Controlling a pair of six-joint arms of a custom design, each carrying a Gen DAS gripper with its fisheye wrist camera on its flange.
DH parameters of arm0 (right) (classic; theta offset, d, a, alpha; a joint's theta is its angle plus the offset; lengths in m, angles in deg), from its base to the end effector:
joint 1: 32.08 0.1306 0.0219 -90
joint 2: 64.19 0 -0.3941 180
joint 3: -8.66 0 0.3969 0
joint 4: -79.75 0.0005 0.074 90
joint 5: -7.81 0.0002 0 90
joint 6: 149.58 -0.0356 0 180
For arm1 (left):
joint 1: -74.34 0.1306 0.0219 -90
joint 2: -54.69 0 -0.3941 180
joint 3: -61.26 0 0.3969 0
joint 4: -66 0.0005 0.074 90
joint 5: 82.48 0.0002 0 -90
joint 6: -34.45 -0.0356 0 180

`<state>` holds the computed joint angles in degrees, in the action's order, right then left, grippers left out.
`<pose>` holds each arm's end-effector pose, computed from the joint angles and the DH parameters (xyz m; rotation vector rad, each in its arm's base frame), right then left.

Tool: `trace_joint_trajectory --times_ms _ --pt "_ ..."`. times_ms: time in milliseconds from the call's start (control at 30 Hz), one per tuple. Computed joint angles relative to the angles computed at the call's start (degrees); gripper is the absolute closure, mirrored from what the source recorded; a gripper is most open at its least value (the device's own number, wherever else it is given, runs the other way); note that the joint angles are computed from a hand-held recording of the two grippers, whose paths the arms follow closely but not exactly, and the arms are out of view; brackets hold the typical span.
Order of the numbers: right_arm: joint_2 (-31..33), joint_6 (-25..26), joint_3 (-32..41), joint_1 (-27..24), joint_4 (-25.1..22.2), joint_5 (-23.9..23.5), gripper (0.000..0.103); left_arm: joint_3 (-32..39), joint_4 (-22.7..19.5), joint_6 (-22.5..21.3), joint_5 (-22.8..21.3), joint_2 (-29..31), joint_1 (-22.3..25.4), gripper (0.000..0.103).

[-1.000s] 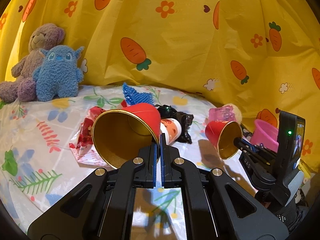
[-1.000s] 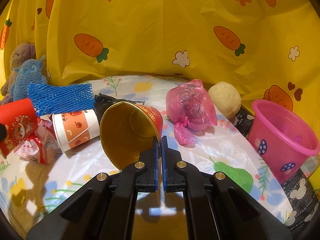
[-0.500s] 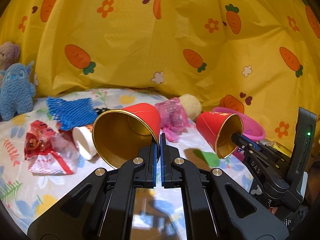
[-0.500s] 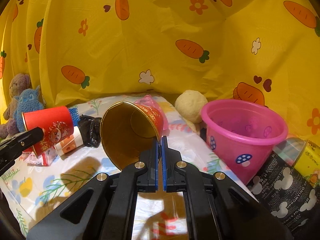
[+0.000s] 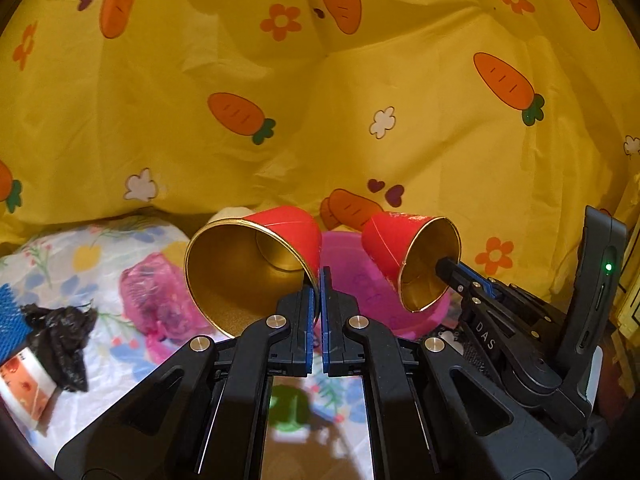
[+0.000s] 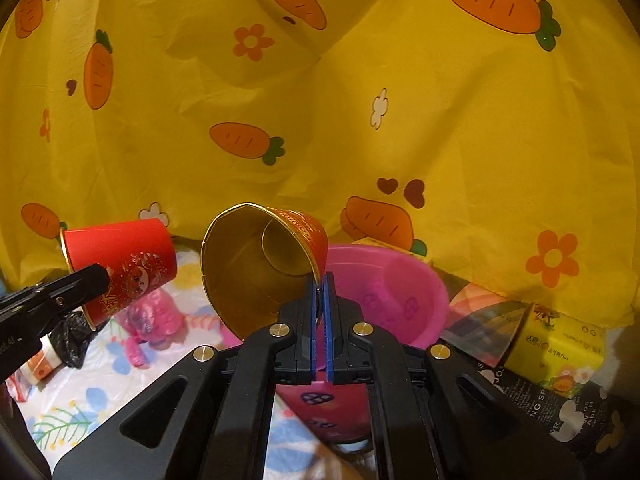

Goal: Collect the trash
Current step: 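Carry both red cups over the pink bucket and open both tools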

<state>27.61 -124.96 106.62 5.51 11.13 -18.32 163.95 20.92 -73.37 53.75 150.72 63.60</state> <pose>0.3924 0.2611 0.4875 0.7650 1.8397 -0.3868 0.5204 -0.1254 0.5071 0.9264 1.9049 -0.8219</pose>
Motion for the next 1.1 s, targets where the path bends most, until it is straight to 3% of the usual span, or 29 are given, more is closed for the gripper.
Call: trace_joint_trajectory --times_ms 233,433,1100 --pt "-1.5 -0.4 -2.6 -4.0 -0.1 -2.6 0.099 4.7 -1.1 0.6 -1.3 6.0 -4.6 0.101" --pt "-1.7 -0.7 -4.3 -6.4 1.2 -5.3 0.099 5.9 -1.6 -1.7 -3.3 8.0 -6.7 0.101" --pt "-1.9 0.9 -5.8 -8.8 3.7 -8.4 0.099 7.0 -4.2 -4.1 -3.8 10.3 -8.2 0.101"
